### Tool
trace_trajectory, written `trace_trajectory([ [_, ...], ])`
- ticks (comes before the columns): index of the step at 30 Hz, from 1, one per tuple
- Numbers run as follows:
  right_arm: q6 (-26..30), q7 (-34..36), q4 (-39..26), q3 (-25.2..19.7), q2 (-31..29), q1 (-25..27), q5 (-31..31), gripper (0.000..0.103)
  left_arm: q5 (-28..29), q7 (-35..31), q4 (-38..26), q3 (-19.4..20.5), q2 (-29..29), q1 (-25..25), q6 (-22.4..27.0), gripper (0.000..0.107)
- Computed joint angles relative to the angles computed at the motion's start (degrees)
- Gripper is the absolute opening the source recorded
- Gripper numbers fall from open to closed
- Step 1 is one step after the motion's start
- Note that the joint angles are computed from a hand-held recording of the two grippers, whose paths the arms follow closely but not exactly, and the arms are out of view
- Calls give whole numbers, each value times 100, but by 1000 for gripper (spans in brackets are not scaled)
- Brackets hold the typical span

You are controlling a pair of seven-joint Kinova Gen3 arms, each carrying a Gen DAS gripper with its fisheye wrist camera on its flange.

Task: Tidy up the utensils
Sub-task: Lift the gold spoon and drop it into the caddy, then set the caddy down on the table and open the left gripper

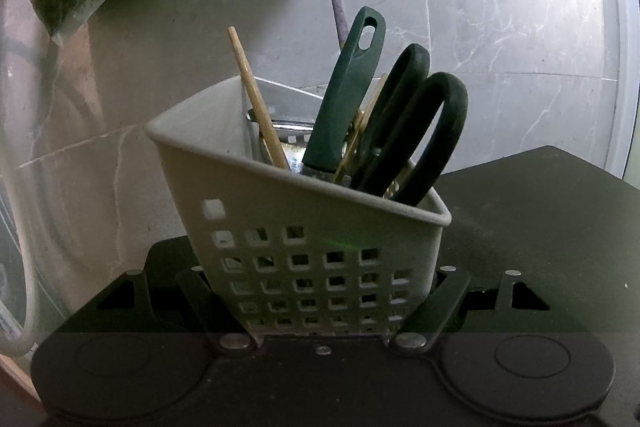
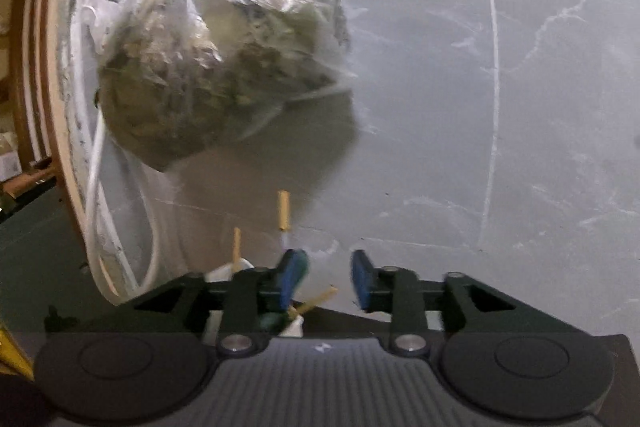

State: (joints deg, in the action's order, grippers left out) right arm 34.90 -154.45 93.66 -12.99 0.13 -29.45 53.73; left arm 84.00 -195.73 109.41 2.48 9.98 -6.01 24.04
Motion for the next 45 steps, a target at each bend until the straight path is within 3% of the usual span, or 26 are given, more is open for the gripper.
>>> trace_trajectory([
  [2,247,-195,-52,-25,18,-32,59,79,-50,74,-39,13,23,30,-60,81],
  [7,1097,-654,-554,27,251,-183,-165,98,-124,196,-87,62,55,47,-155,82],
  [9,1563,-674,-810,179,346,-374,-390,99,-243,320,-114,63,51,26,-116,82],
  [12,2260,-606,-1218,198,497,-454,-712,101,-347,450,-169,-278,42,282,10,83],
  [16,2788,-834,-1291,186,493,-671,-593,103,-473,574,-157,136,-11,-86,-59,94],
  [21,3164,-1217,-1121,53,319,-840,-455,103,-595,784,-46,100,-158,-108,-53,98],
  [24,3310,-1331,-987,-87,175,-887,-345,103,-740,1012,140,757,-360,-776,-109,102],
  [29,3283,-1462,-602,-333,-221,-802,-366,103,-1537,2152,496,1964,-993,-2103,-79,102],
  [35,2996,-1152,-23,-627,-921,-480,-941,103,-1574,3550,1057,3050,-2408,-3693,120,102],
  [39,2853,-1061,432,-856,-1493,-328,-1276,103,-1702,4482,1250,2826,-3470,-4270,956,102],
  [45,2803,-901,804,-1207,-2121,-103,-1695,103,-2547,5880,1106,2316,-4955,-4947,2339,102],
])
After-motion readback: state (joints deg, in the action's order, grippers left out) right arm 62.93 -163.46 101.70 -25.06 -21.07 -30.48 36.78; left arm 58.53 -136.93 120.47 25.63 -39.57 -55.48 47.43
